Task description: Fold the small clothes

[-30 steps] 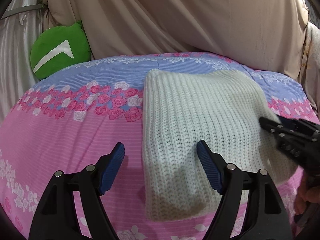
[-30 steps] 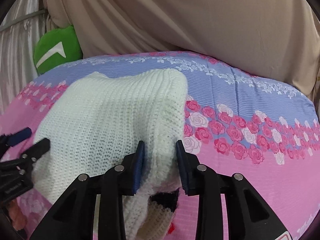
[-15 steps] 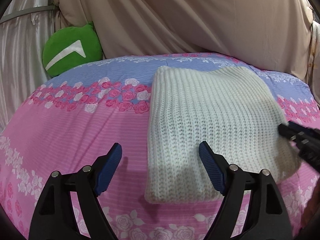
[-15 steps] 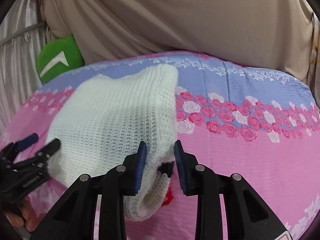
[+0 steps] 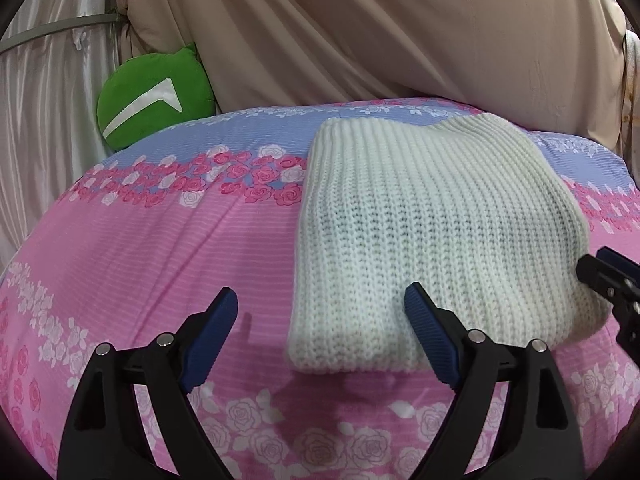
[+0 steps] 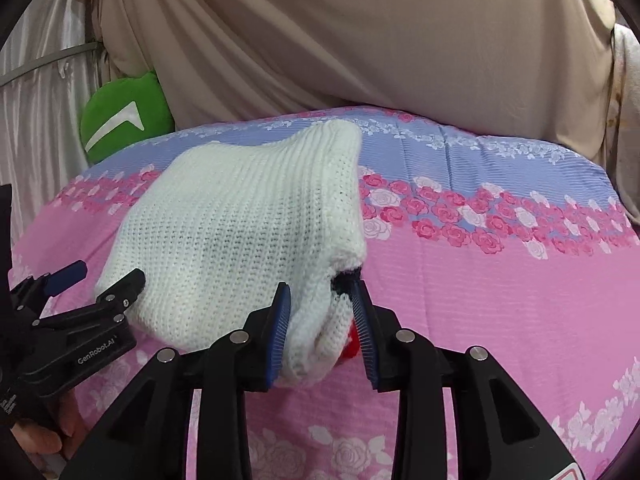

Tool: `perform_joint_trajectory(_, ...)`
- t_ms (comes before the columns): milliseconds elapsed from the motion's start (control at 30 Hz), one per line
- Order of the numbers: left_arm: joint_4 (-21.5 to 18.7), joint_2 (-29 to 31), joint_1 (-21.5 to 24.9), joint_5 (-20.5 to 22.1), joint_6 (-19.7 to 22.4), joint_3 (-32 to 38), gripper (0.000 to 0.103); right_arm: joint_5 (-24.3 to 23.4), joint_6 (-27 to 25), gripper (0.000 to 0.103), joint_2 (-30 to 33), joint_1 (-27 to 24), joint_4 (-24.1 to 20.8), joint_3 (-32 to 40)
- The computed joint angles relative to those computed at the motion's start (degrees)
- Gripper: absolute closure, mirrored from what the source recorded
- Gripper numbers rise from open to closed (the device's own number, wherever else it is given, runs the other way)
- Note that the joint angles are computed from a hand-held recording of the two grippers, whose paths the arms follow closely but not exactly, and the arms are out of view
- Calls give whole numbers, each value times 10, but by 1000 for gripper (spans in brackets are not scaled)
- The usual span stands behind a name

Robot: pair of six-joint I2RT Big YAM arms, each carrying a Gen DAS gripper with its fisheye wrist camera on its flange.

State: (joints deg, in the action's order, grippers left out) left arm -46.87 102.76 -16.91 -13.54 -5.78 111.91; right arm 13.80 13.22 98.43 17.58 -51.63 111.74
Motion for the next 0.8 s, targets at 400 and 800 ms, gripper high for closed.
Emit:
perform_joint_trajectory(400,38,-48,-15,-29,-15,-70,7,65,53,35,-44,22,21,-83)
perform_joint_trajectory(800,6,-51,-35,-63,-24,-74,6,82,55,23,-51,30,22,-92)
